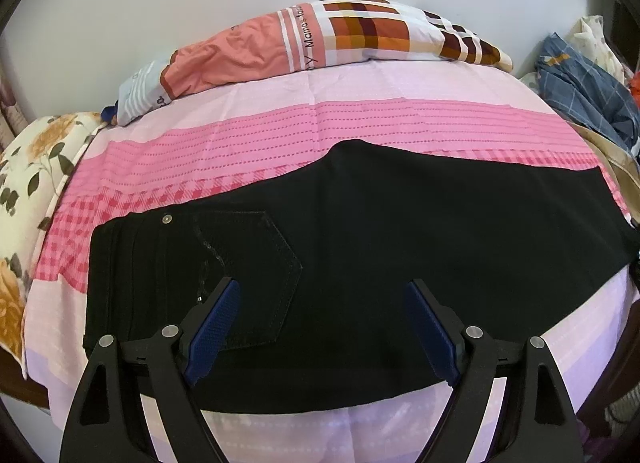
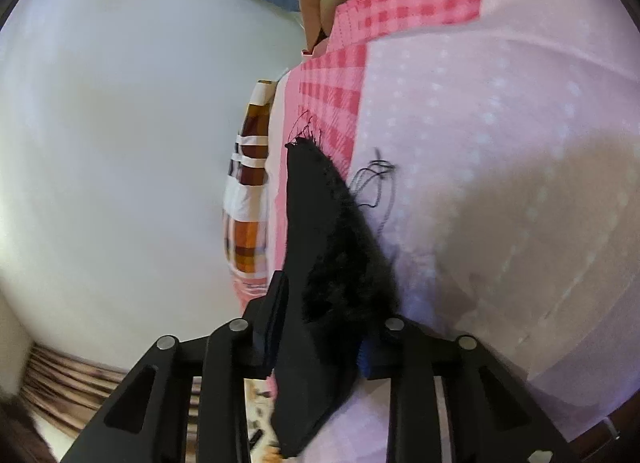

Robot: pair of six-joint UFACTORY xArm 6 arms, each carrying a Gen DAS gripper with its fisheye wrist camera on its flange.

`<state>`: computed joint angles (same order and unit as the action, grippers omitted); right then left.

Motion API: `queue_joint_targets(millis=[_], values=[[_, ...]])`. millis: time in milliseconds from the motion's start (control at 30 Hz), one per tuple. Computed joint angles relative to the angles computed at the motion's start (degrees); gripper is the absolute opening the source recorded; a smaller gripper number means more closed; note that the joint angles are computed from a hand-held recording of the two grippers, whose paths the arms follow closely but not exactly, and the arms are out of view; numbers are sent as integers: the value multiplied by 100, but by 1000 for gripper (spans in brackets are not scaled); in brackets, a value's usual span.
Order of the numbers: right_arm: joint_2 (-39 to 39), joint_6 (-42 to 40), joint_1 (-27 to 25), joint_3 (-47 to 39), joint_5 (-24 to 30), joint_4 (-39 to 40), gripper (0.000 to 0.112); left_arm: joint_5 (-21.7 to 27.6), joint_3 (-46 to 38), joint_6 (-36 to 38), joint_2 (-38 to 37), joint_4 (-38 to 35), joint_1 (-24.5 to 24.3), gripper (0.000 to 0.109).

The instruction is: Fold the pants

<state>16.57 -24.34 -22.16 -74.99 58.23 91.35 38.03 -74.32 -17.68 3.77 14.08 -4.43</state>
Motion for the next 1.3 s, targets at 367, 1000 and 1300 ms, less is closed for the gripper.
queue_joint_targets(millis=[367, 1000, 1300], values=[[-72, 515, 88, -31, -363, -676, 2, -67, 122, 3, -102, -211, 120, 84], [-258, 811, 348, -448, -765, -1710, 6, -40, 135, 30, -96, -408, 223, 84], [-92, 968, 691, -1025, -531, -1640, 6, -71, 283, -67, -196, -482, 364, 84]])
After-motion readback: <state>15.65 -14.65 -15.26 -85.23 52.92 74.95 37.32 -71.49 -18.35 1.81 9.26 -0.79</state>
